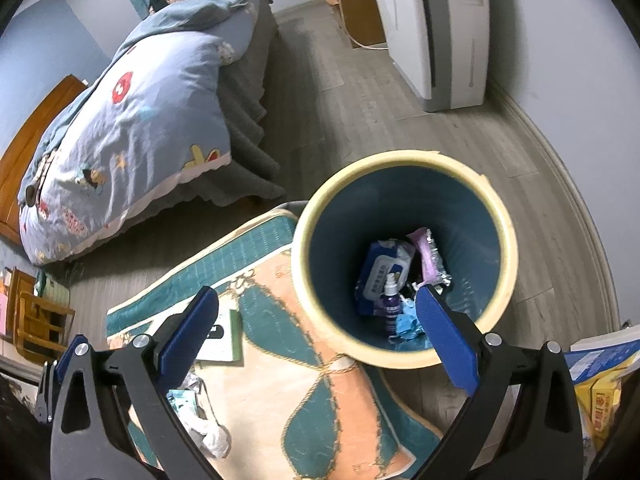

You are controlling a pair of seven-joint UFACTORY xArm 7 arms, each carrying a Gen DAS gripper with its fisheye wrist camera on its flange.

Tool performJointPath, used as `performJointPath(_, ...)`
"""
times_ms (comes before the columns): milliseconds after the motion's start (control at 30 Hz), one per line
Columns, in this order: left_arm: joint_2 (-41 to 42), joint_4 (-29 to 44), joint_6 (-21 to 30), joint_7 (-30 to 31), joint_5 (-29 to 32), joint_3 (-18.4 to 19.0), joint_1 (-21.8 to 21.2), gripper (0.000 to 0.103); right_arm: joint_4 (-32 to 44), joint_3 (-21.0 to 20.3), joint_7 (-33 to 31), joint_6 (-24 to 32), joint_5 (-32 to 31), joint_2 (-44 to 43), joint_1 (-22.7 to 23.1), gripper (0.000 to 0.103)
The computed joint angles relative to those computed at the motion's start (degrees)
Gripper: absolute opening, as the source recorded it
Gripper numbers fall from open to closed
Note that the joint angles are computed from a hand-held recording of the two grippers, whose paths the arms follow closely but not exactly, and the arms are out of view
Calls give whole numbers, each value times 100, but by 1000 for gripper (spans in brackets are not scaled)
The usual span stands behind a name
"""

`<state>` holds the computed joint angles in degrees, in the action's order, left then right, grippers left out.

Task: Collect trash
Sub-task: 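Move both grippers back over the cushion toward the remaining trash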

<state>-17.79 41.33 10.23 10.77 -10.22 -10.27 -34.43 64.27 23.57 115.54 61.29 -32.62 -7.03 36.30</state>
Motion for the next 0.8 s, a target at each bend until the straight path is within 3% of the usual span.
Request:
performJointPath(200, -309, -252, 105, 47, 33, 226, 242, 94, 536, -63, -45, 7, -190, 585, 161, 97)
performJointPath(500, -575, -499, 212, 186, 1, 575, 634, 94, 1412, -488, -225, -59, -376, 1546, 717, 97)
performJointPath(800, -472, -586, 261, 182, 382, 561, 1330, 94, 1889, -872, -441, -197, -249, 2099, 1081, 97)
